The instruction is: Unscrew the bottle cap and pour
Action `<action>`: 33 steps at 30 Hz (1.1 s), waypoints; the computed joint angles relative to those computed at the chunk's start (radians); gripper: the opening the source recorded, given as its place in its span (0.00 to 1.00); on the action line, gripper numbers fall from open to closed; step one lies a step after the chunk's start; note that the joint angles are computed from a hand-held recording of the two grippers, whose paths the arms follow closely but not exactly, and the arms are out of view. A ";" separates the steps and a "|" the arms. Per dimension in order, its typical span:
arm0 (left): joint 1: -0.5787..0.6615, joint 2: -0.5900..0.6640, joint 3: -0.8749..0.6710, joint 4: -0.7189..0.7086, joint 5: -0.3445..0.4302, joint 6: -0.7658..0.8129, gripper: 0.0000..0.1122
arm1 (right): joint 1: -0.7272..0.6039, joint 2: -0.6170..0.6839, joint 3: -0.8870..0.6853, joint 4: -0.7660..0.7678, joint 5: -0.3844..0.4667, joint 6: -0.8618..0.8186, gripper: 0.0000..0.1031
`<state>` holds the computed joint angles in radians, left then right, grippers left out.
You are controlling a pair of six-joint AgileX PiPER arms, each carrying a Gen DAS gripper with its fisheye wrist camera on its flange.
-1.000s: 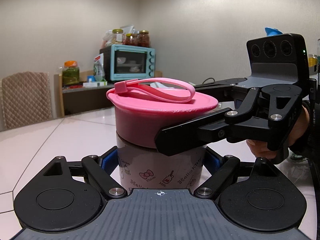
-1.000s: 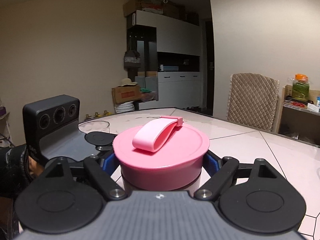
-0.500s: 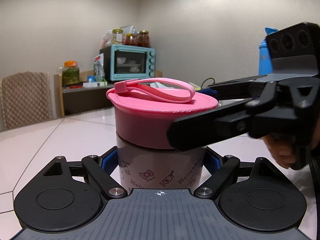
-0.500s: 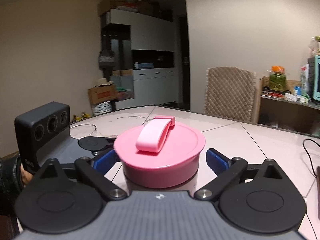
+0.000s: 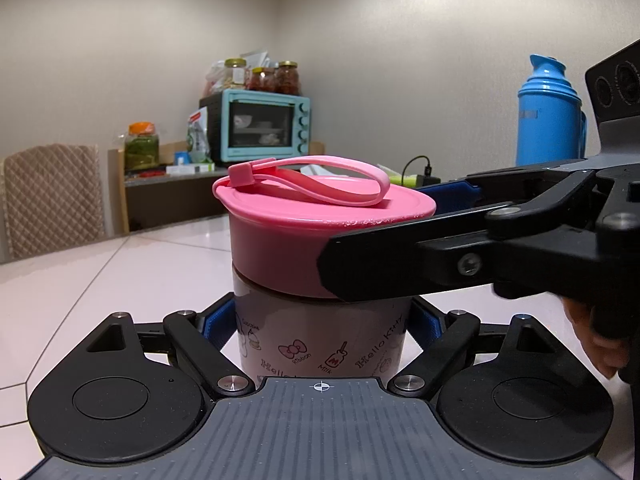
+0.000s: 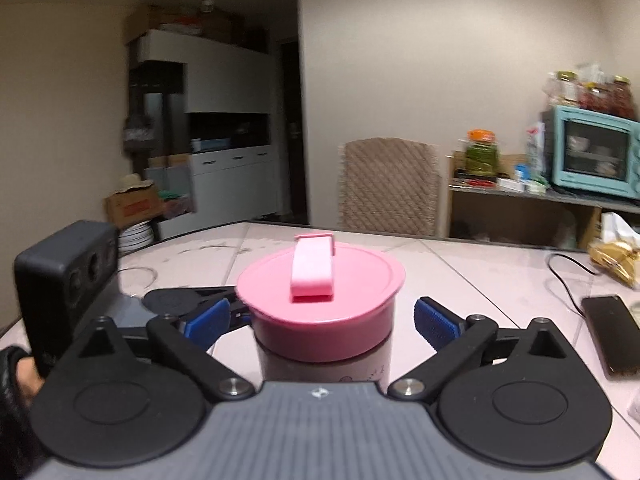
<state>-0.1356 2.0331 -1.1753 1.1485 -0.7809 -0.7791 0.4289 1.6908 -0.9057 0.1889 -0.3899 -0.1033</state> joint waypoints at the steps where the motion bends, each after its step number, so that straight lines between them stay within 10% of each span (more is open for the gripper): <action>1: 0.001 -0.002 0.003 0.000 -0.001 0.001 0.80 | 0.009 0.007 -0.003 0.032 -0.009 -0.025 0.97; 20: -0.002 -0.011 0.021 -0.011 -0.002 0.014 0.80 | 0.081 0.063 -0.061 0.365 -0.043 -0.284 0.94; 33: -0.002 -0.011 0.020 -0.010 -0.002 0.013 0.80 | 0.085 0.063 -0.033 0.313 -0.074 -0.240 0.83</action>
<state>-0.1373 2.0225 -1.1554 1.1381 -0.7830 -0.7664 0.5136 1.7536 -0.9390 0.5017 -0.4641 -0.3431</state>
